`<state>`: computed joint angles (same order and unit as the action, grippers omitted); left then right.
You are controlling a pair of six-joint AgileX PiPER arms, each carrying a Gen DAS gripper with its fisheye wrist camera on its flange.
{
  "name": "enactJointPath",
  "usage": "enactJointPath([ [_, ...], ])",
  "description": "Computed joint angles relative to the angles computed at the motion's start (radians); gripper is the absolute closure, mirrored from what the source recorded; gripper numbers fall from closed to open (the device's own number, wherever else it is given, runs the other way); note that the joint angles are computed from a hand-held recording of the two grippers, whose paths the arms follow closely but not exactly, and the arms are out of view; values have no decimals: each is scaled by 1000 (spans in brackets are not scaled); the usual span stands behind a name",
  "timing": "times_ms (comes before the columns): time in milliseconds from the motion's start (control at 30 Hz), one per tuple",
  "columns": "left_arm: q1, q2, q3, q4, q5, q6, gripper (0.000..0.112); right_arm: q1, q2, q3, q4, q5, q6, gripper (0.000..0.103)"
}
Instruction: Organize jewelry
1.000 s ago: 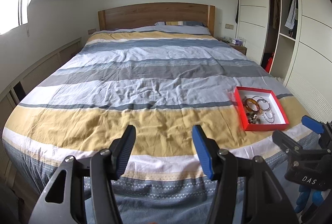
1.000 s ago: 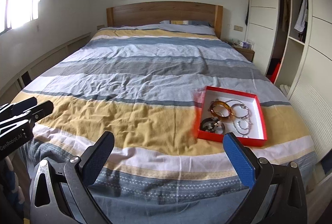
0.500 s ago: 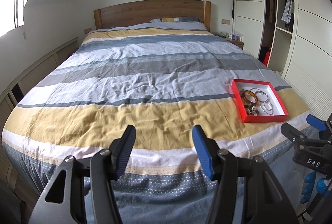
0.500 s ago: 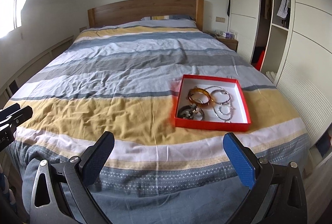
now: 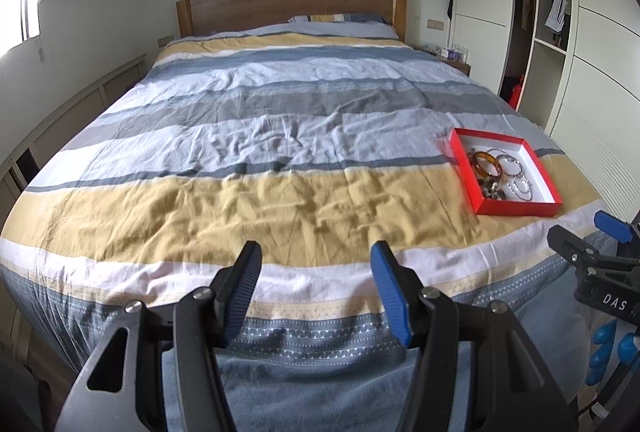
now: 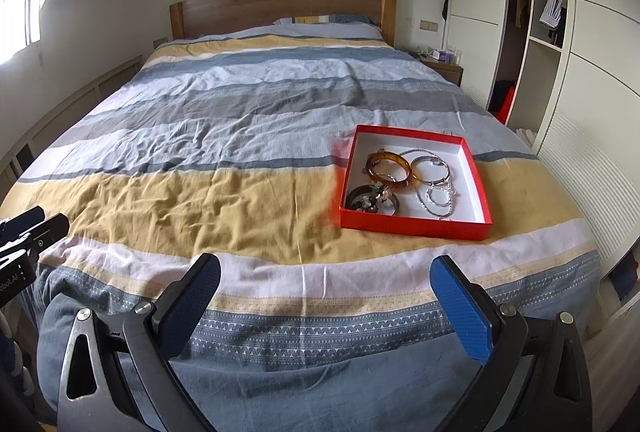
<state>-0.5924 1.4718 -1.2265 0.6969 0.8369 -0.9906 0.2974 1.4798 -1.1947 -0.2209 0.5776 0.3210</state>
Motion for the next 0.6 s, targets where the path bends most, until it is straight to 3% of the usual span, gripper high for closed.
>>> enactJointPath([
  [600,54,40,31,-77,-58,50,58,5,58,-3,0,12,4,1],
])
